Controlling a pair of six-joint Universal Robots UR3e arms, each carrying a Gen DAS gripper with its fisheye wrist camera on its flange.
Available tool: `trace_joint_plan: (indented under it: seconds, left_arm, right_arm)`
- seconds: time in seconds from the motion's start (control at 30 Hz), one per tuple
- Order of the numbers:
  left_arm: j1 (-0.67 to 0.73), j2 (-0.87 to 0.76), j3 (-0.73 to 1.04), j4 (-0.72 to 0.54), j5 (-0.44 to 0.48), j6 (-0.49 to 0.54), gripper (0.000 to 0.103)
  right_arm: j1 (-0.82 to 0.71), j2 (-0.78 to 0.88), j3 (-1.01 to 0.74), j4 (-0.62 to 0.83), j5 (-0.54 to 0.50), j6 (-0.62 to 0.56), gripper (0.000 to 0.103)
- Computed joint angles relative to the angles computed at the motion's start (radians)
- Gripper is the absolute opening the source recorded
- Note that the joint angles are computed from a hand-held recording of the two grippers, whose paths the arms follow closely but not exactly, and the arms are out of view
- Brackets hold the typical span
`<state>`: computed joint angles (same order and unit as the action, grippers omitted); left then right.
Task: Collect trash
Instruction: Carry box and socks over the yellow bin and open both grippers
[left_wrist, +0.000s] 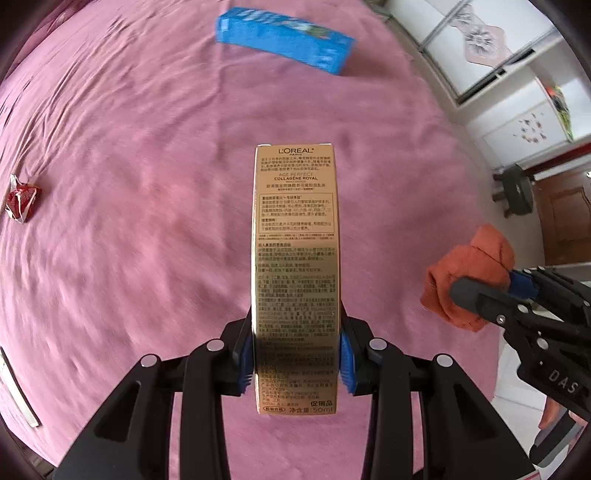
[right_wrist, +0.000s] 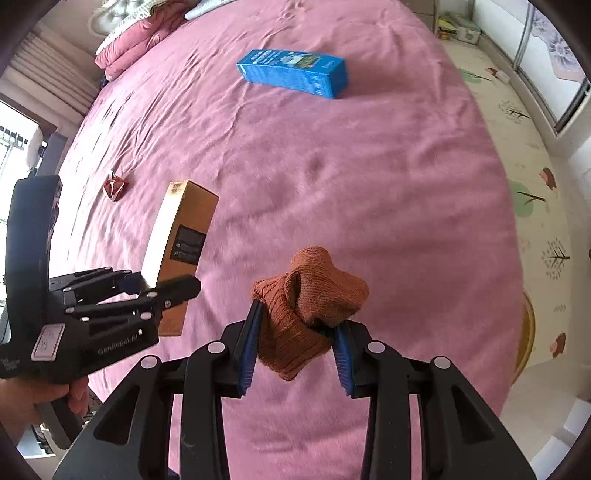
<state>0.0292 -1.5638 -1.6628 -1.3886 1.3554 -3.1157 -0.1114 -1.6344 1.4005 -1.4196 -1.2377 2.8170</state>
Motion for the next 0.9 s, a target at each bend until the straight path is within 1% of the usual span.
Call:
trace_joint_plan:
  seconds: [0.03, 0.1, 0.13, 0.17, 0.2, 0.23, 0.4, 0.47, 0.57, 0.73, 0.9]
  left_arm:
    - [-0.02, 0.007, 0.005, -0.003, -0.003, -0.012, 0.036]
    - [-0.011, 0.019, 0.032, -0.039, -0.015, 0.003, 0.036]
    - [-0.027, 0.033, 0.036, -0.053, -0.023, -0.008, 0.036]
    - [-0.018, 0.044, 0.05, -0.079, -0.029, 0.01, 0.036]
    - [-0.048, 0.05, 0.058, -0.086, -0.031, -0.002, 0.036]
    - [-0.042, 0.037, 0.071, -0.091, -0.036, 0.018, 0.036]
    - [-0.158, 0.023, 0.13, -0.124, -0.044, -0.017, 0.036]
    - [-0.217, 0.008, 0.16, -0.135, -0.046, -0.034, 0.036]
    - [-0.303, -0.052, 0.224, -0.116, -0.05, -0.063, 0.036]
    - [-0.43, -0.195, 0.389, -0.117, -0.047, -0.092, 0.036]
    - [-0.536, -0.364, 0.605, -0.152, -0.05, -0.102, 0.036]
  right_arm:
    - [-0.018, -0.03, 0.012, 0.018, -0.001, -0.018, 0.035]
    - [-0.061, -0.089, 0.032, 0.062, 0.0, -0.06, 0.035]
    - [-0.084, -0.118, 0.039, 0.086, 0.0, -0.081, 0.035]
    - [-0.121, -0.149, 0.035, 0.129, 0.003, -0.115, 0.035]
    - [-0.152, -0.178, 0.037, 0.162, 0.007, -0.14, 0.035]
    - [-0.173, -0.199, 0.042, 0.179, 0.01, -0.157, 0.035]
    - [-0.374, -0.325, 0.033, 0.355, 0.029, -0.314, 0.035]
    - [-0.478, -0.368, 0.027, 0.429, 0.032, -0.388, 0.035]
    - [-0.644, -0.421, 0.02, 0.53, 0.031, -0.507, 0.035]
    - [-0.941, -0.467, -0.011, 0.68, 0.018, -0.717, 0.035]
    - [-1.189, -0.466, -0.037, 0.75, 0.002, -0.873, 0.035]
